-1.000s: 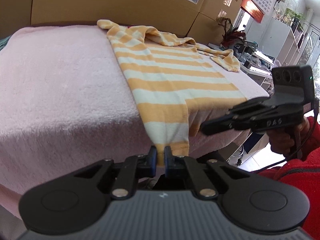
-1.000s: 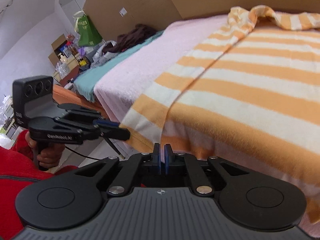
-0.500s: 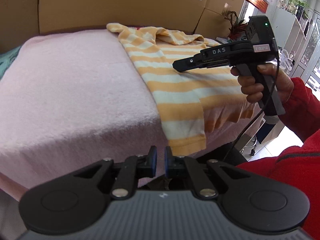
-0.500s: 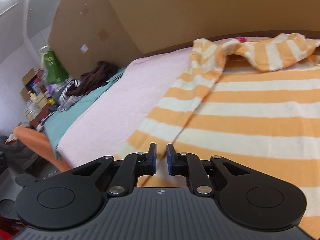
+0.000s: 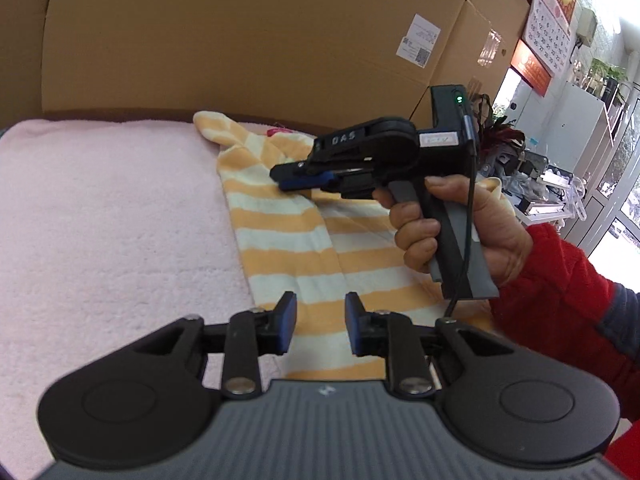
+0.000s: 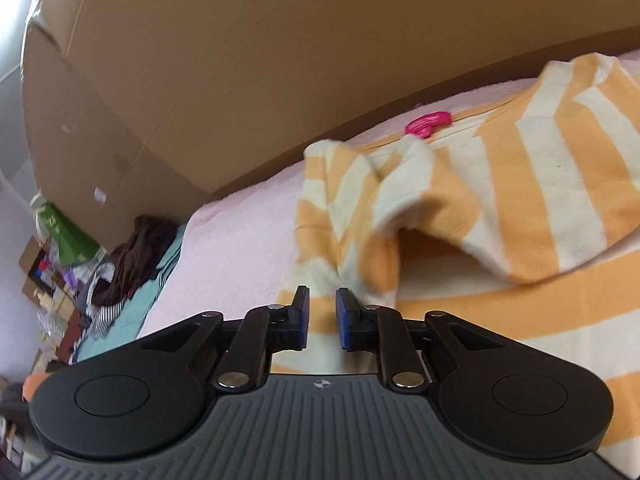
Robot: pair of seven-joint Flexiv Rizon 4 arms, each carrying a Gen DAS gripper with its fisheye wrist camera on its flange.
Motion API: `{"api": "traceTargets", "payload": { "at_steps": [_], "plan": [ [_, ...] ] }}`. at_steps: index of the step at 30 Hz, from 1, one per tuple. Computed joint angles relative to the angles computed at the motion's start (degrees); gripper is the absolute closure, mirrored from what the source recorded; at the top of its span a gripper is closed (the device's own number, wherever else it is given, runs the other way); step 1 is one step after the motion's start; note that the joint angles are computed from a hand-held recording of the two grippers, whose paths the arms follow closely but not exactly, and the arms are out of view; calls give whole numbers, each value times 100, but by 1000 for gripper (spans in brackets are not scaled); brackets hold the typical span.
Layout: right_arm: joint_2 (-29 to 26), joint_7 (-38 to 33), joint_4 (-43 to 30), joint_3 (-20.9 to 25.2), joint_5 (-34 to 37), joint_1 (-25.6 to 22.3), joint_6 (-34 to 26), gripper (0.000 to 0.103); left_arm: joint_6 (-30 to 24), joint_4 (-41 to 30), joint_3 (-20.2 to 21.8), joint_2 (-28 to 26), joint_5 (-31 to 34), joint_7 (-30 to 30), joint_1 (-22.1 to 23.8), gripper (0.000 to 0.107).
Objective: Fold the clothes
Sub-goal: 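Open the left gripper to release the hem while the right gripper holds the collar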
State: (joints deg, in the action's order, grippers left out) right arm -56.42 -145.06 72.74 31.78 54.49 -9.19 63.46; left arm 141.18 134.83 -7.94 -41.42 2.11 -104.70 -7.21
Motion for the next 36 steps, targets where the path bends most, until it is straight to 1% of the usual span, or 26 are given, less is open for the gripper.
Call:
{"api": "traceTargets", "payload": {
  "at_steps": [1, 2, 4, 6, 7, 9, 10, 11, 12, 13, 15, 17, 18, 19, 20, 23, 24, 25, 26, 27, 29, 30, 32, 33, 35, 36],
  "plan": [
    [-39, 79, -79, -16, 52, -16, 38, 92, -205, -67, 13, 1, -133, 35, -37, 86],
    [-24, 99, -83, -56, 59, 2, 147, 91, -338, -93, 42, 3, -243, 67, -78, 89],
    [19, 21, -40, -49, 72, -19, 359, 87, -313, -87, 48, -24, -220, 52, -50, 92],
    [48, -312, 9, 138, 89, -173, 283, 84, -278, -77, 10, -51, -132, -16, 51, 84],
    [58, -343, -14, 163, 26, -193, 86, 83, -240, -72, -12, -72, -109, -72, 83, 73],
    [55, -314, -116, 133, -64, -143, -251, 81, -226, -72, 52, -71, -236, -45, -37, 73],
    [41, -235, -189, 48, -108, -34, -285, 78, -233, -64, 133, -48, -400, 37, -196, 73],
    [9, -36, -313, -158, -245, 217, -186, 77, -217, -52, 211, -37, -579, 119, -361, 73],
    [-22, 145, -385, -356, -375, 443, 47, 80, -176, -46, 279, -47, -756, 192, -514, 73],
    [-130, 219, -535, -400, -426, 512, 214, 103, -131, -41, 330, -61, -911, 258, -642, 73],
    [-353, 411, -833, -471, -576, 645, 566, 103, -31, -33, 356, -103, -1064, 325, -750, 71],
    [-401, 702, -890, -597, -673, 814, 1160, 103, 36, -20, 272, -130, -967, 260, -635, 66],
    [-429, 675, -871, -492, -758, 785, 1372, 101, 33, -21, 223, -131, -887, 221, -556, 64],
    [-435, 480, -854, -261, -698, 595, 1240, 93, 10, -33, 186, -129, -807, 206, -492, 60],
    [-458, 325, -828, -3, -700, 392, 1103, 91, -30, -48, 167, -119, -760, 216, -462, 55],
    [-539, 3, -776, 517, -769, -100, 91, 87, -275, -94, 237, -19, -904, 469, -642, 47],
    [-530, -92, -790, 508, -669, -158, -261, 84, -374, -95, 299, 37, -1062, 600, -789, 46],
    [-536, 31, -813, 384, -754, -56, -239, 83, -458, -99, 364, 82, -1242, 725, -942, 47],
    [-544, 226, -875, 136, -784, 128, -114, 88, -515, -101, 404, 110, -1385, 812, -1048, 47],
    [-625, 301, -997, 51, -762, 170, -70, 103, -558, -99, 404, 133, -1468, 837, -1083, 47],
    [-732, 526, -1201, 32, -645, 71, -204, 103, -667, -94, 322, 194, -1485, 752, -989, 49],
    [-712, 585, -1193, -21, -567, 91, -20, 103, -794, -93, 253, 266, -1449, 670, -879, 50],
    [-651, 552, -1136, -159, -580, 202, 460, 103, -1009, -123, 103, 399, -1286, 447, -612, 63],
    [-646, 567, -1156, -145, -648, 161, 411, 103, -1090, -170, 93, 443, -1233, 344, -556, 65],
    [-560, 574, -1017, -89, -647, 112, 589, 99, -1119, -342, 248, 425, -1480, 394, -776, 65],
    [-517, 575, -949, -63, -652, 90, 681, 95, -1132, -430, 322, 412, -1610, 426, -884, 65]
  ]
}}
